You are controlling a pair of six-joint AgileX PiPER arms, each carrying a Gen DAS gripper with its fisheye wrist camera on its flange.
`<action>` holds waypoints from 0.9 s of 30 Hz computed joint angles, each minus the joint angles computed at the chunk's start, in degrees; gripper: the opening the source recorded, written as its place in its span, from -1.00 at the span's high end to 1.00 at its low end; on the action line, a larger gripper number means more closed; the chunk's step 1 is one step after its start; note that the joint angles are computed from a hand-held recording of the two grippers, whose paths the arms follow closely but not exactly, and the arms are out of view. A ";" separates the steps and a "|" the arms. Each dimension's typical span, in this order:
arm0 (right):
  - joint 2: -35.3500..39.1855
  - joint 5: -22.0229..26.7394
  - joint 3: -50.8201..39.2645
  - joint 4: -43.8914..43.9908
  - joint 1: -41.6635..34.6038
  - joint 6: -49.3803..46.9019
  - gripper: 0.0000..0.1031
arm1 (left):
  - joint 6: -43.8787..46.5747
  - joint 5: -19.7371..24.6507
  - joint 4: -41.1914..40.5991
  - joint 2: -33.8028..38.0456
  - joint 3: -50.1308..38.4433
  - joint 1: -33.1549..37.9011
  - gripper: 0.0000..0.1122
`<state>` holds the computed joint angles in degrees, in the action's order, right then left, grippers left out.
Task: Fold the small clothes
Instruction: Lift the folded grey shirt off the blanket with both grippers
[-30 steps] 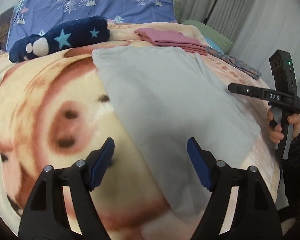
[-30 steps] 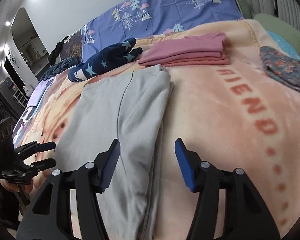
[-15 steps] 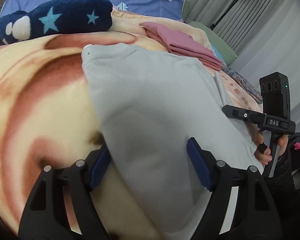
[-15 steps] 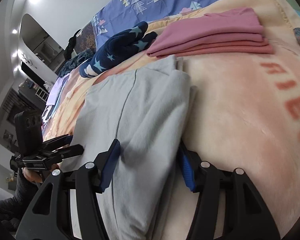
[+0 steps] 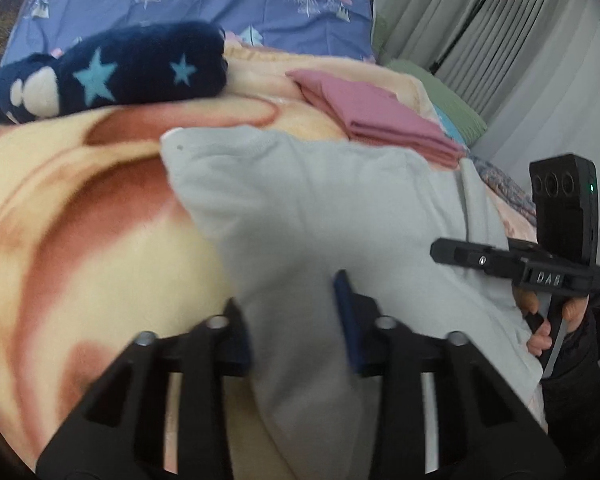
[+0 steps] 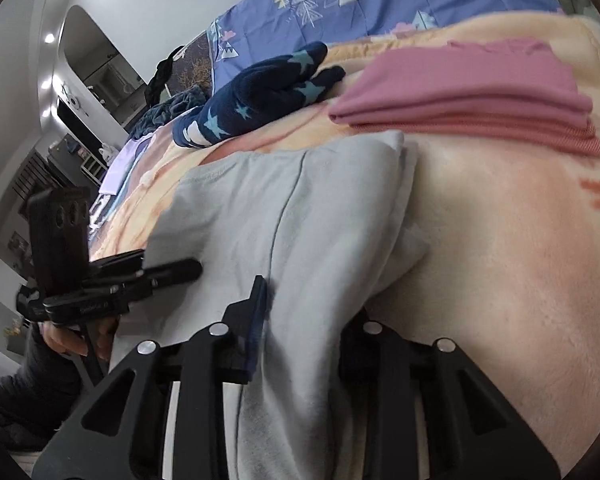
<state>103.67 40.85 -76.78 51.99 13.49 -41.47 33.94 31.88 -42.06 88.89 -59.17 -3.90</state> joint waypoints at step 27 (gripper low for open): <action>-43.93 -16.49 26.33 -0.12 1.80 -1.27 0.71 | -44.08 -2.65 49.22 -23.55 -3.06 -28.03 0.62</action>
<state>59.74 24.37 -50.45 51.86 15.29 -42.74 -10.14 29.23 7.16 65.33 -62.23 -31.93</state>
